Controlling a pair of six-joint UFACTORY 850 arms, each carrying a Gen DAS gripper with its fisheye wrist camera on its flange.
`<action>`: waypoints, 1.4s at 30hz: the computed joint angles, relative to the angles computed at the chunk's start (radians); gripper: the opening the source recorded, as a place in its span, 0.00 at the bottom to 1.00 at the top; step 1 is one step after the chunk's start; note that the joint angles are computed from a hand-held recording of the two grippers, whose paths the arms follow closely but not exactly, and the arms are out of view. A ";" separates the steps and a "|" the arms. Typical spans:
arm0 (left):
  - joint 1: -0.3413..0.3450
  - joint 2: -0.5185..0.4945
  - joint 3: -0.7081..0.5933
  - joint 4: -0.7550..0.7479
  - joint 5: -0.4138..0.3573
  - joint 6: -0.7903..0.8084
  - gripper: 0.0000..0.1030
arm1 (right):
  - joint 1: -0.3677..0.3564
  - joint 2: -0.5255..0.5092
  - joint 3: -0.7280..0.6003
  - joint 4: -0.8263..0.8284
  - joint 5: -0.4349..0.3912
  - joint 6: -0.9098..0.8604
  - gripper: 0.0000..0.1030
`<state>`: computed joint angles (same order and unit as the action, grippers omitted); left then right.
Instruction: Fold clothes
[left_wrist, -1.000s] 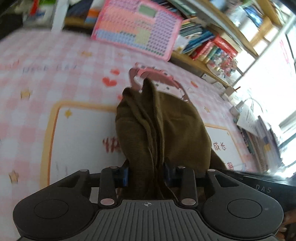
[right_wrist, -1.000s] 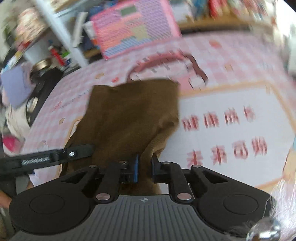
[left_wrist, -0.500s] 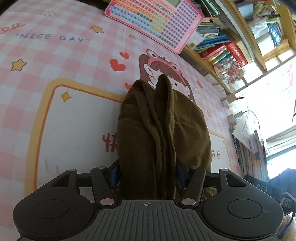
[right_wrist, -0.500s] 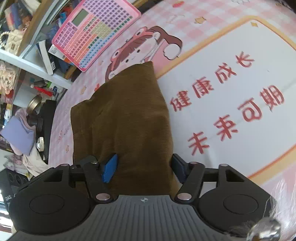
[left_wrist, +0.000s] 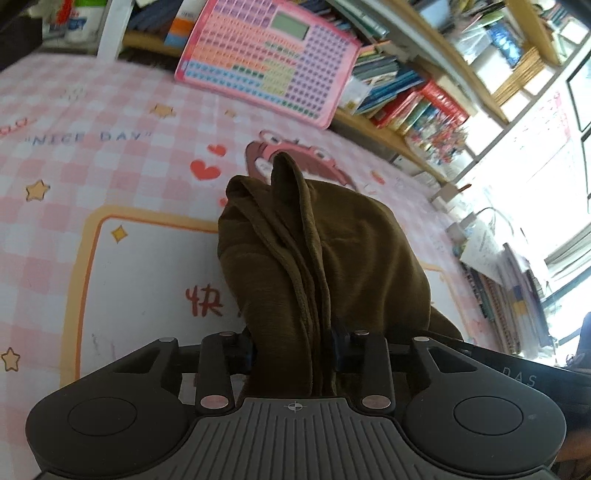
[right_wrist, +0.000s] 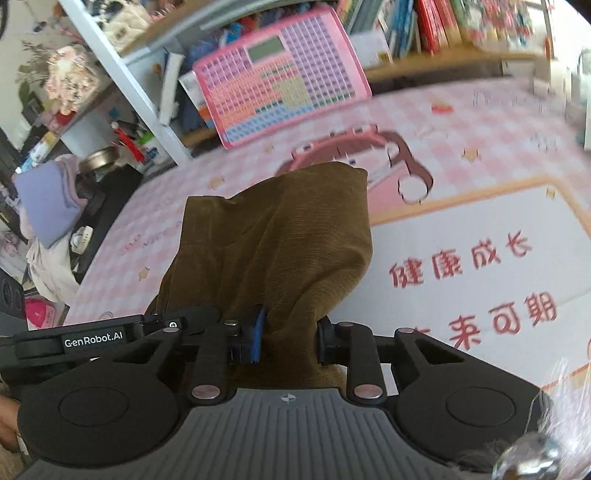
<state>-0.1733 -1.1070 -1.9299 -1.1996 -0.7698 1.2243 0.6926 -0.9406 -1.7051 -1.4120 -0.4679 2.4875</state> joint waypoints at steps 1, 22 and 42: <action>-0.001 0.010 0.015 -0.014 0.005 0.016 0.33 | 0.002 0.005 0.006 -0.011 -0.006 0.005 0.23; -0.109 0.218 0.331 -0.246 0.238 0.229 0.33 | -0.018 0.198 0.332 -0.474 0.020 0.393 0.24; -0.196 0.222 0.330 -0.188 0.286 0.174 0.33 | -0.040 0.297 0.524 -0.635 -0.025 0.615 0.24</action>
<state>-0.3690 -0.8849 -1.6003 -1.3879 -0.4841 1.3978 0.6522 -0.6434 -1.1815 -2.0466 -0.4926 3.1021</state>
